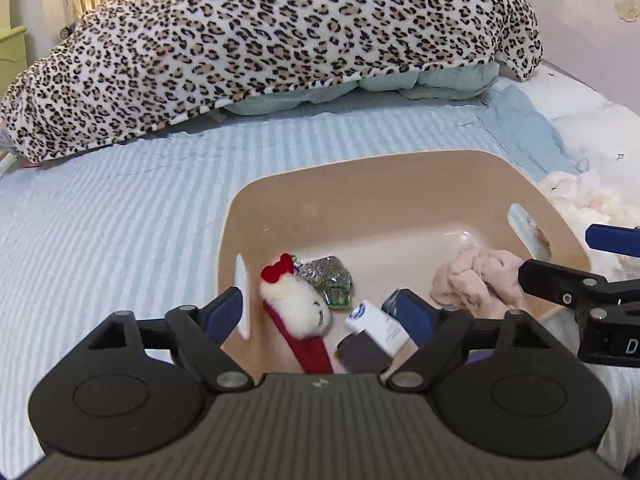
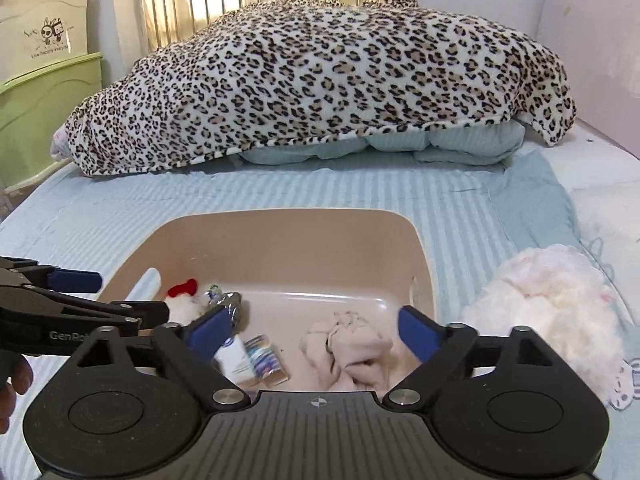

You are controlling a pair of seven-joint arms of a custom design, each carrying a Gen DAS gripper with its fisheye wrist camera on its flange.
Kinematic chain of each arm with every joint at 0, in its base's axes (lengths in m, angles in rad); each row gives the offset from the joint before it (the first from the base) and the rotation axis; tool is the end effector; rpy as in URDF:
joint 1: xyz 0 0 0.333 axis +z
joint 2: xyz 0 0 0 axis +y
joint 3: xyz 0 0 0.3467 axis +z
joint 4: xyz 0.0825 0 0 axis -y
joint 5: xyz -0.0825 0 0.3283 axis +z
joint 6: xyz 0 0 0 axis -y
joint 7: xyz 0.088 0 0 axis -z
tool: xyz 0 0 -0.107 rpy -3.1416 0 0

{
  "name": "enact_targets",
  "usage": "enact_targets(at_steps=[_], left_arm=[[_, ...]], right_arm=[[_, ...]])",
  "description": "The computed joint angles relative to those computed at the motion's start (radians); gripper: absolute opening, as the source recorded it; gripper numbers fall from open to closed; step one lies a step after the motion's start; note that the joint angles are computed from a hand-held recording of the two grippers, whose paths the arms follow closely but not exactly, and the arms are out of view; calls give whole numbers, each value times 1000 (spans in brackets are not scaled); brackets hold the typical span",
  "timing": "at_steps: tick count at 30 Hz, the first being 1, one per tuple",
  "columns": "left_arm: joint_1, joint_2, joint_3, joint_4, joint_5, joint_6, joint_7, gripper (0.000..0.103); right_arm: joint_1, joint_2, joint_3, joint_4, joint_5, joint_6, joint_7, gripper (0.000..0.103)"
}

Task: Organize objects
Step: 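Move the right tool to the blue box and grasp it while the left tool approaches the green packet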

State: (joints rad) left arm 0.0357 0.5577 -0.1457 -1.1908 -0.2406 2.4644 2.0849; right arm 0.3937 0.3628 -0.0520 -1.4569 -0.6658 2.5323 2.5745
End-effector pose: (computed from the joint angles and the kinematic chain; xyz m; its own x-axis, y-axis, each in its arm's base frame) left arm 0.7255 -0.0442 0.5863 -0.4136 -0.9097 -0.0369 -0.6452 0.3215 -0.6930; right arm 0.6308 0.2392 0.6014 -0.2015 -0.9769 -0.0712 -0.6087 0.1819 -0.7723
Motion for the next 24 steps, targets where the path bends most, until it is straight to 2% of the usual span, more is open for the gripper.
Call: enact_targets(at_steps=[4,10,14,19,24], left_arm=[[26,-69,-12,-105,-34,19,38,90],[28,-132,5,-226,-39,49,60,90],[39,-143,7,-250,-61,12,59,90],[40,-169,14,-318,-58,41,73,90],[41,-158,28,-330,-45,41,75,90]], right_arm=[[7,-44,9,-58,-5,-1,23,103],[11,-85,33,-137,-6,-2,66,103],[5,-100,53,-176,16,-3,58,103],[-10,-96,67,-205,75,19,44,103],[-3,-63,72,-182,114,-4,16,103]])
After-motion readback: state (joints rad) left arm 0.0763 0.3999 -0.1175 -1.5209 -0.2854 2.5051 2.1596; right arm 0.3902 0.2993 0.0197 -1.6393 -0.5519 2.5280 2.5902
